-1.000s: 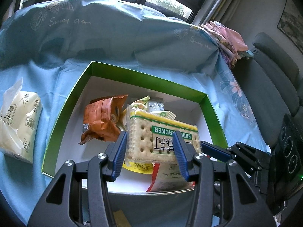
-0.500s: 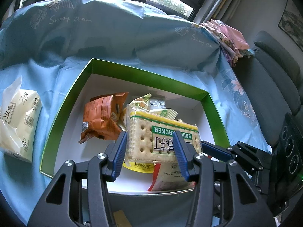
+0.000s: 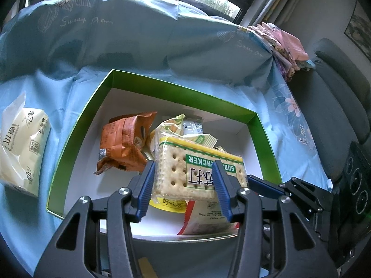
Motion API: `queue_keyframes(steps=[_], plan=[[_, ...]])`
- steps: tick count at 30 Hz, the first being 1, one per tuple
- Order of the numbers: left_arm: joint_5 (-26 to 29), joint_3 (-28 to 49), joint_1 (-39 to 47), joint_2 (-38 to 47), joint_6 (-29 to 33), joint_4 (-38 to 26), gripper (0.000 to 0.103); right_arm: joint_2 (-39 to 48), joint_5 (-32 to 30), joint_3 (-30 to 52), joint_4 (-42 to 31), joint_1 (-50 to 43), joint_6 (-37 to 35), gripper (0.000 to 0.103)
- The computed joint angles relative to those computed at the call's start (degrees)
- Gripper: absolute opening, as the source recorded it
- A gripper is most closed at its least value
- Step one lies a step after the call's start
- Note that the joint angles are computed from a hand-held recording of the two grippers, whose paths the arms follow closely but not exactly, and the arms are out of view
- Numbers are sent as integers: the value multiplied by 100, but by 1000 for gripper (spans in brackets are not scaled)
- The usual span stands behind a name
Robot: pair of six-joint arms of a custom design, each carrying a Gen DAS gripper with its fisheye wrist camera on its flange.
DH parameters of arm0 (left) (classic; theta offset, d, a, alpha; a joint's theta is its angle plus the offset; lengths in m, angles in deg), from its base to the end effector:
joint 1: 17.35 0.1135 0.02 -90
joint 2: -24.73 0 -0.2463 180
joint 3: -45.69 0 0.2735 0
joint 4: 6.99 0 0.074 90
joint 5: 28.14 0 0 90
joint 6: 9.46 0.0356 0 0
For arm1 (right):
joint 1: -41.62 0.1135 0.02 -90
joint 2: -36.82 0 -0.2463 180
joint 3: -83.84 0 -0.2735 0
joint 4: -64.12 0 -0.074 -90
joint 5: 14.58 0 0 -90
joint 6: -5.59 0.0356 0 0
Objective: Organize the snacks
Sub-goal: 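Lower the cracker packet into the box and open the left gripper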
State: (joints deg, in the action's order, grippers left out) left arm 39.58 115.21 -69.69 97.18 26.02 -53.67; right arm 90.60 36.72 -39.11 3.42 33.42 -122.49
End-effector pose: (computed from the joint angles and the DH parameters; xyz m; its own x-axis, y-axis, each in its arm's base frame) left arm 0.1868 -0.2199 0.2529 -0.7444 -0.2688 -0.6113 -0.0409 0.9320 -0.3601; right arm 0.2034 -0.0068 0.2420 -0.5198 -0.4114 -0.7487 -0.6891 0.7200 0.0827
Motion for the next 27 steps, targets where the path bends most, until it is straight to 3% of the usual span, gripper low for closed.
queue_keyframes(steps=[27], plan=[[399,1110,321,758,206,-1045,51,966,-401,688,-634,-175,76,41]])
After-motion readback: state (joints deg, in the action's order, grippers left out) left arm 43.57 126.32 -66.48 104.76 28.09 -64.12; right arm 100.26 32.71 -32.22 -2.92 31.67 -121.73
